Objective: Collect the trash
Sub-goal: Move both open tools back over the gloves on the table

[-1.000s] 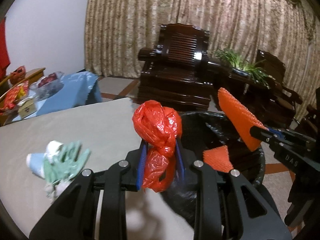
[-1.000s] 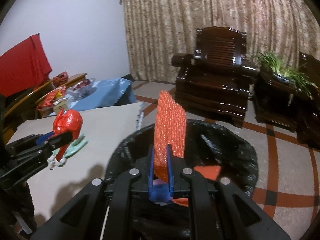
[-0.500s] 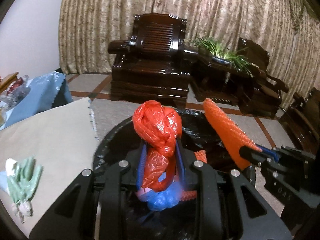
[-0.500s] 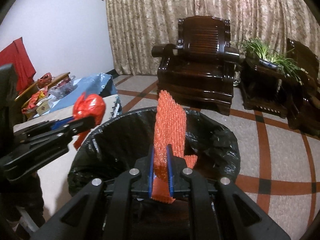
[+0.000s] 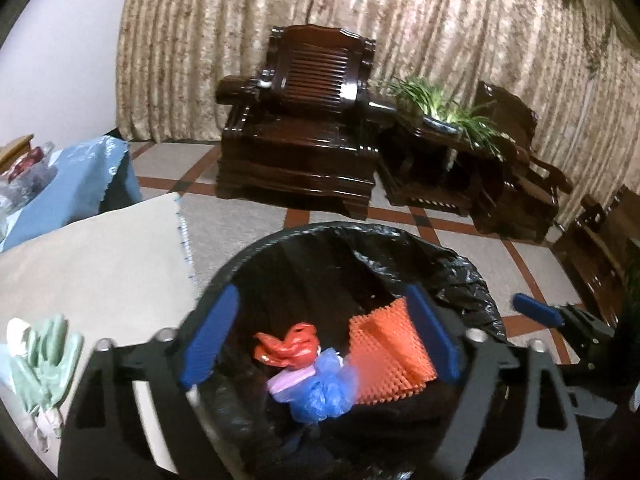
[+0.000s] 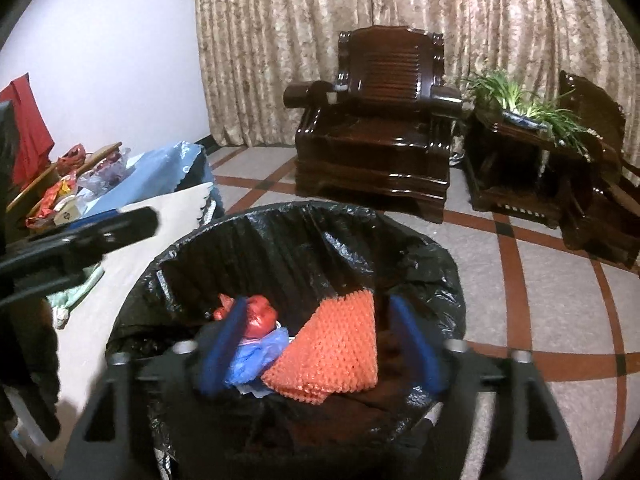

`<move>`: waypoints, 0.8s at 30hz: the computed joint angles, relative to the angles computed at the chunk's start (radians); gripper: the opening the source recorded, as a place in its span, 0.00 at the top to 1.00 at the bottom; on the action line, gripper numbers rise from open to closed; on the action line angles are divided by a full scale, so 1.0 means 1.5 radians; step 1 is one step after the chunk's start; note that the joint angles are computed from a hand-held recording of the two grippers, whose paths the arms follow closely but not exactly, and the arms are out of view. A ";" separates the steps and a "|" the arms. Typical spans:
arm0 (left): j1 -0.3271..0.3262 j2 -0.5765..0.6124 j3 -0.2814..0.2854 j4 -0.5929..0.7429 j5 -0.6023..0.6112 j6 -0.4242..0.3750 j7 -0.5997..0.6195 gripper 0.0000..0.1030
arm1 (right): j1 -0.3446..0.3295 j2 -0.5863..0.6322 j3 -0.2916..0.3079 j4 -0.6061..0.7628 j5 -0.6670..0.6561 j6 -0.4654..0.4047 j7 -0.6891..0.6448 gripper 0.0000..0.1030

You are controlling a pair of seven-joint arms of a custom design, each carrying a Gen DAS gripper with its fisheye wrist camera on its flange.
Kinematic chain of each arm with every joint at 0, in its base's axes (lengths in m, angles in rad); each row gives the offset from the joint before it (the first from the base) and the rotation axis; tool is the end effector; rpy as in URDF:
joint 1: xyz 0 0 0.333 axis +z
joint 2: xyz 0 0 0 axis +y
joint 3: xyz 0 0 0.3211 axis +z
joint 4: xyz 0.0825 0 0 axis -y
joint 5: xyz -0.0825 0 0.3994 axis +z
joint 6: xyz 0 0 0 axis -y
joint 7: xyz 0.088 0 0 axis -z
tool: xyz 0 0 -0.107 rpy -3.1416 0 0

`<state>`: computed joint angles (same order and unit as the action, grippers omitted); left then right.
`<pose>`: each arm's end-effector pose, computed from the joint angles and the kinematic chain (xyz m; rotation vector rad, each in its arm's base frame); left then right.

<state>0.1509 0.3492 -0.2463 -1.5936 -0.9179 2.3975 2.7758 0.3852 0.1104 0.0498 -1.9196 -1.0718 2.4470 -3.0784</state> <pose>0.7133 -0.0509 0.4905 -1.1087 2.3961 -1.2890 0.5775 0.2664 0.4783 -1.2542 2.0720 -0.9217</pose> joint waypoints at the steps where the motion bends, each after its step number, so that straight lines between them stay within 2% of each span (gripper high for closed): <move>1: 0.002 -0.002 0.001 0.001 -0.002 0.001 -0.003 0.15 | 0.003 -0.001 0.000 0.001 -0.007 -0.008 0.008 0.08; 10: 0.038 -0.026 0.025 -0.012 -0.048 0.073 0.022 0.12 | 0.018 0.020 0.007 0.054 -0.030 -0.008 0.012 0.06; 16: 0.067 -0.022 0.044 -0.009 -0.045 0.121 -0.001 0.12 | 0.051 0.099 -0.005 0.159 -0.025 0.022 -0.033 0.06; 24: 0.114 0.009 0.058 0.016 0.000 0.179 -0.041 0.12 | 0.104 0.232 -0.033 0.326 0.049 0.066 -0.155 0.06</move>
<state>0.3217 0.3625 -0.1588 -1.5692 -0.9174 2.6666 2.7145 0.5407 0.4577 -0.0001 -1.4307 -0.9980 2.5465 -3.3107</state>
